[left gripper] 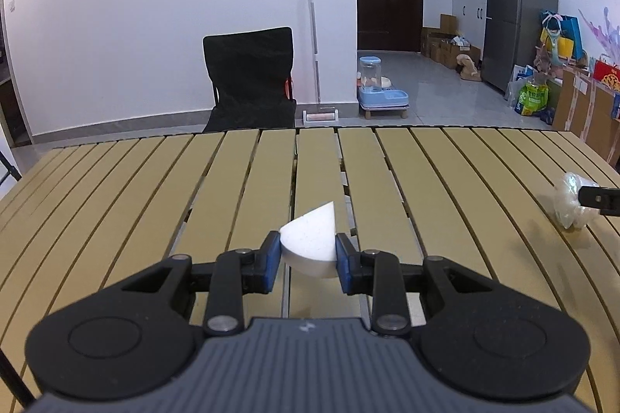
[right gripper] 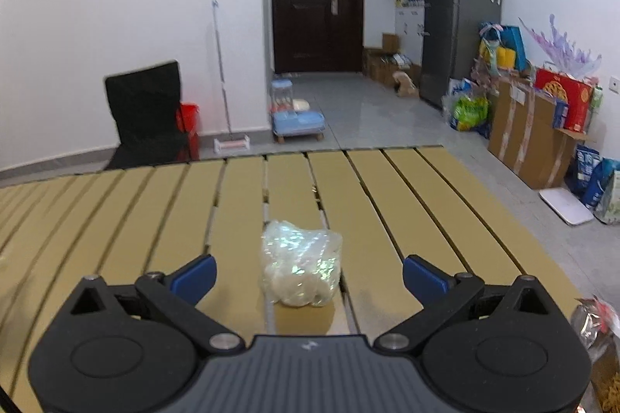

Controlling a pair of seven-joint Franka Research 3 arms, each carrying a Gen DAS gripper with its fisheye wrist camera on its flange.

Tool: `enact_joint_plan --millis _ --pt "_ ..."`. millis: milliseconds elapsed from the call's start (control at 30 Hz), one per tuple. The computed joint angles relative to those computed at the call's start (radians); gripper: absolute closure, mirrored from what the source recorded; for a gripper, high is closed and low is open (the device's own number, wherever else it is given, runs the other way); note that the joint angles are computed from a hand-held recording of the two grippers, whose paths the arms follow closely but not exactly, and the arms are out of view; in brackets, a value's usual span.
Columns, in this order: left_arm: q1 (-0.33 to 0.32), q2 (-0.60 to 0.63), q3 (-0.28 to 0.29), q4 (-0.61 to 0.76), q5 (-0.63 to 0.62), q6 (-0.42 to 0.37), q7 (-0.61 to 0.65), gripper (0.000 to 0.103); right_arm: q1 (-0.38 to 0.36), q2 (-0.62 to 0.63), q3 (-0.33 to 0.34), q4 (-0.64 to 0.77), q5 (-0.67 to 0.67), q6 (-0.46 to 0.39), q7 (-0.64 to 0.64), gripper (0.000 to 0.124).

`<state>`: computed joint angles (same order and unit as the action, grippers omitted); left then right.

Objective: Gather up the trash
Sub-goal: 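Grasp the white foam wedge with the left gripper while the right approaches the clear plastic bag, then close the right gripper on the clear plastic bag while the left holds the foam wedge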

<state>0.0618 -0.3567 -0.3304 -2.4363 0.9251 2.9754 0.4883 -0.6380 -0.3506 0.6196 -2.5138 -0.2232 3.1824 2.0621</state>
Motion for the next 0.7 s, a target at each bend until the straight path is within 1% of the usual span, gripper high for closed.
enact_joint_plan --millis 33,67,200,267,333,400,433,567,633,700 --pt "-0.003 0.000 0.006 -0.004 -0.005 0.003 0.004 0.073 -0.036 0.012 0.033 0.016 -0.009 -0.011 0.012 0.023" --pt "-0.003 0.002 0.008 -0.005 -0.007 0.007 0.005 0.073 -0.060 0.029 0.053 0.034 -0.021 -0.024 0.026 0.025" --pt "0.019 0.015 0.000 0.000 0.013 0.029 -0.009 0.073 -0.100 0.104 0.085 0.089 -0.073 -0.057 0.102 0.034" --pt "0.021 0.020 0.001 0.000 0.014 0.036 -0.015 0.073 -0.101 0.148 0.085 0.117 -0.095 -0.071 0.135 0.045" --pt "0.030 0.020 -0.003 -0.005 0.027 0.043 -0.027 0.073 -0.148 0.179 0.130 0.144 -0.167 -0.088 0.201 0.052" --pt "0.029 0.022 -0.003 -0.005 0.027 0.043 -0.029 0.073 -0.177 0.204 0.157 0.170 -0.247 -0.112 0.258 0.061" --pt "0.029 0.022 0.000 -0.007 0.027 0.045 -0.028 0.073 -0.188 0.211 0.168 0.180 -0.292 -0.120 0.284 0.073" --pt "0.034 0.021 -0.005 -0.007 0.037 0.044 -0.038 0.073 -0.171 0.211 0.151 0.179 -0.391 -0.108 0.340 0.078" --pt "0.029 0.021 0.001 -0.008 0.029 0.041 -0.033 0.073 -0.146 0.205 0.125 0.174 -0.409 -0.097 0.355 0.080" --pt "0.025 0.014 0.002 -0.011 0.024 0.036 -0.035 0.073 -0.090 0.198 0.071 0.162 -0.386 -0.086 0.342 0.080"
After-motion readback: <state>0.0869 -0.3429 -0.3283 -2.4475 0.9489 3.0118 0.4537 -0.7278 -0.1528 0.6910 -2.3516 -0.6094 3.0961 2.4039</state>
